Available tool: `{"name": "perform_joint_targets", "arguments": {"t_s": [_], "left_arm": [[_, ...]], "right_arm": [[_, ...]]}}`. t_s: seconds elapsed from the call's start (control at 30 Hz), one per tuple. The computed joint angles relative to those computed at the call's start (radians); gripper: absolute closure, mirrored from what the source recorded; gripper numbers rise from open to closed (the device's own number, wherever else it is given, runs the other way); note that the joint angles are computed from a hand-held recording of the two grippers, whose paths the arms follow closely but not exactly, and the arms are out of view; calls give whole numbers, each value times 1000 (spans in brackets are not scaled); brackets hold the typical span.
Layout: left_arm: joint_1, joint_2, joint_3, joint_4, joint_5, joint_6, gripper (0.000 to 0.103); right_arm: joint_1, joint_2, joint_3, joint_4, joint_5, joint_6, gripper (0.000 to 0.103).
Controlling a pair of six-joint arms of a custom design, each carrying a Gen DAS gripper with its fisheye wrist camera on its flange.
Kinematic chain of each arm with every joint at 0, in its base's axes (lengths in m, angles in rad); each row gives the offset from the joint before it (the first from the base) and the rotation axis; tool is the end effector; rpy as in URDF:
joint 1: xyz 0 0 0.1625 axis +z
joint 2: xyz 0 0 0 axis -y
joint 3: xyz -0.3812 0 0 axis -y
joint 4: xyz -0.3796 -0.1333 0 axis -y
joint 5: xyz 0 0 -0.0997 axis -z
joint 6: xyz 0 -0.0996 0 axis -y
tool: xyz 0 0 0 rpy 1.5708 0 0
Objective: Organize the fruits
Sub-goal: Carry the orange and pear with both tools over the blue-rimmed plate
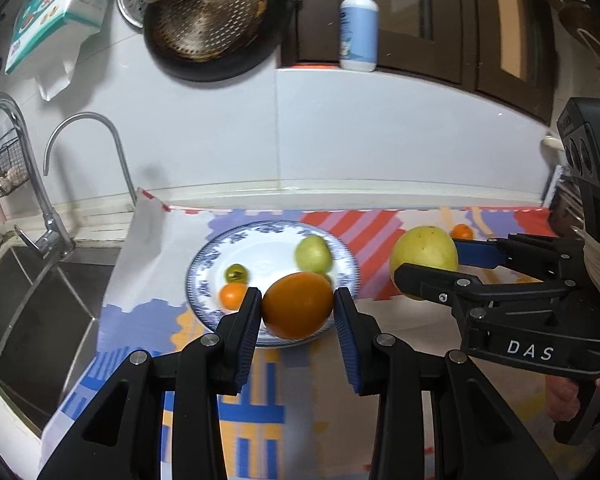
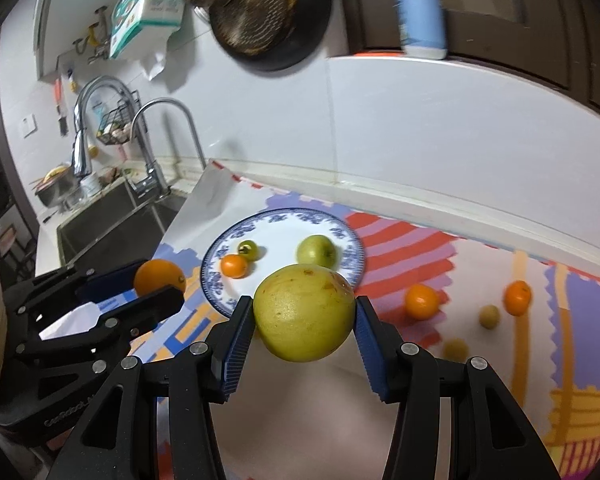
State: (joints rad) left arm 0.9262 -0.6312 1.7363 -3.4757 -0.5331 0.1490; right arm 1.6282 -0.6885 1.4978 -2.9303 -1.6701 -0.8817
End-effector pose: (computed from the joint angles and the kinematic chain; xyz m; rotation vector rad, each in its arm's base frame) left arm -0.1758 -0.5984 0.0845 0.3379 2.0942 -1.1338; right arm 0.1630 -0.6849 0.0976 1.2134 -2.4768 0.6583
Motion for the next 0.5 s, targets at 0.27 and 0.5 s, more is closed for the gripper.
{"name": "perform_joint_targets", "arguments": {"t_s": [0.27, 0.5], "left_arm": [[69, -7, -42, 24, -6, 45, 66], [135, 0, -86, 98, -51, 47, 66]], "right_arm": [[22, 140, -156, 104, -34, -18, 52], [27, 262, -297, 169, -80, -20, 52]]}}
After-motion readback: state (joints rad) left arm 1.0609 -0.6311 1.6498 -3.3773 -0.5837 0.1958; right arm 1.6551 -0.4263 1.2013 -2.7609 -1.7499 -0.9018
